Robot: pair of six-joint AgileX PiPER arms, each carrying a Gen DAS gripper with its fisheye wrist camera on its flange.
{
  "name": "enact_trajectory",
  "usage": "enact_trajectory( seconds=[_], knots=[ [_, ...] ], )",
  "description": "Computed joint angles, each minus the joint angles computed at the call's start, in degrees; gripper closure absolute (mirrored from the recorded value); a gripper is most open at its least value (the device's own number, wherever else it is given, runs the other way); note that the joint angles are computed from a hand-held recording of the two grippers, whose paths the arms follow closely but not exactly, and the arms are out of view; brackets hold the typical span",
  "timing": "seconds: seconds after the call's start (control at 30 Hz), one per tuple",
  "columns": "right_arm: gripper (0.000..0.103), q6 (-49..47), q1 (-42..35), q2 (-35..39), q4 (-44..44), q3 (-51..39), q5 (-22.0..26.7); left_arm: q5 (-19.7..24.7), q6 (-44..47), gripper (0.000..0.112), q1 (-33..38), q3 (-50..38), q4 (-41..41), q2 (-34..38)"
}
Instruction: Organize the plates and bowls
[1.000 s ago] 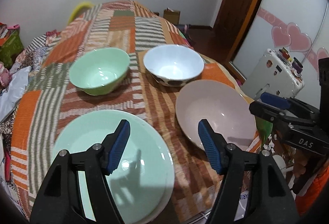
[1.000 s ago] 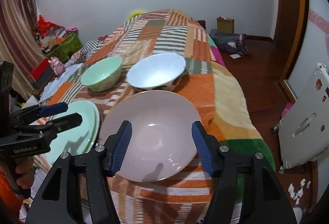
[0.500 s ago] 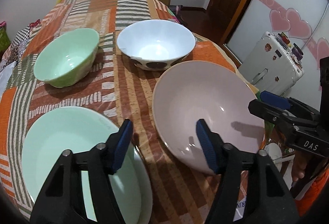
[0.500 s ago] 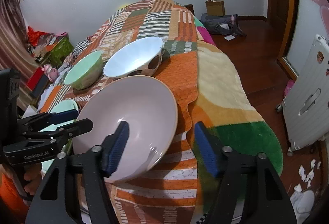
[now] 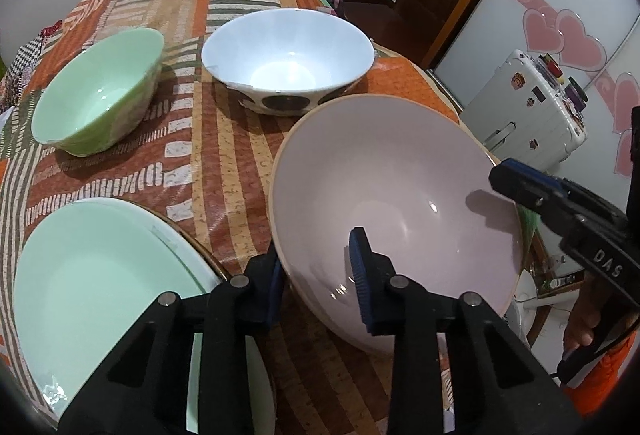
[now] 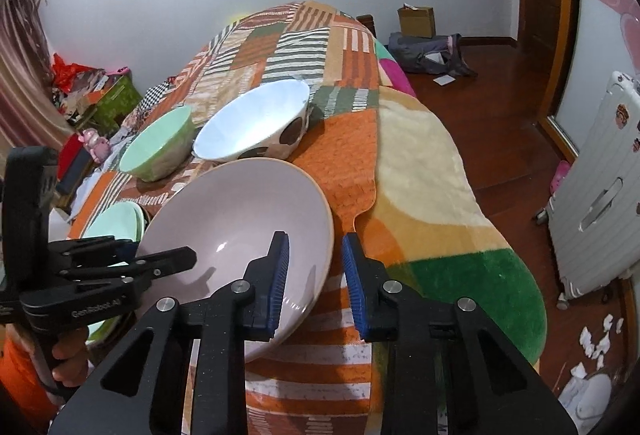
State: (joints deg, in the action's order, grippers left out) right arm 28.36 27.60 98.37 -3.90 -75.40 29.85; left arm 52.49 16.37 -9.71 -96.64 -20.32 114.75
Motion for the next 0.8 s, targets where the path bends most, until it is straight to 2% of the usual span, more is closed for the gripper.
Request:
enact_trajectory(
  seconds=[0.3,0.8],
  knots=[
    [0.078,-4.4,-0.1,3.6,5.5,-1.7,1.8,-0.3,0.1,0.083,-0.1,-0.2,-0.3,0.5],
    [0.078,3.6,2.6,1.7,-0.9,-2.9,3.9,-1.5,1.4,0.083,0.4,2.7,-1.0,-3.2]
  ],
)
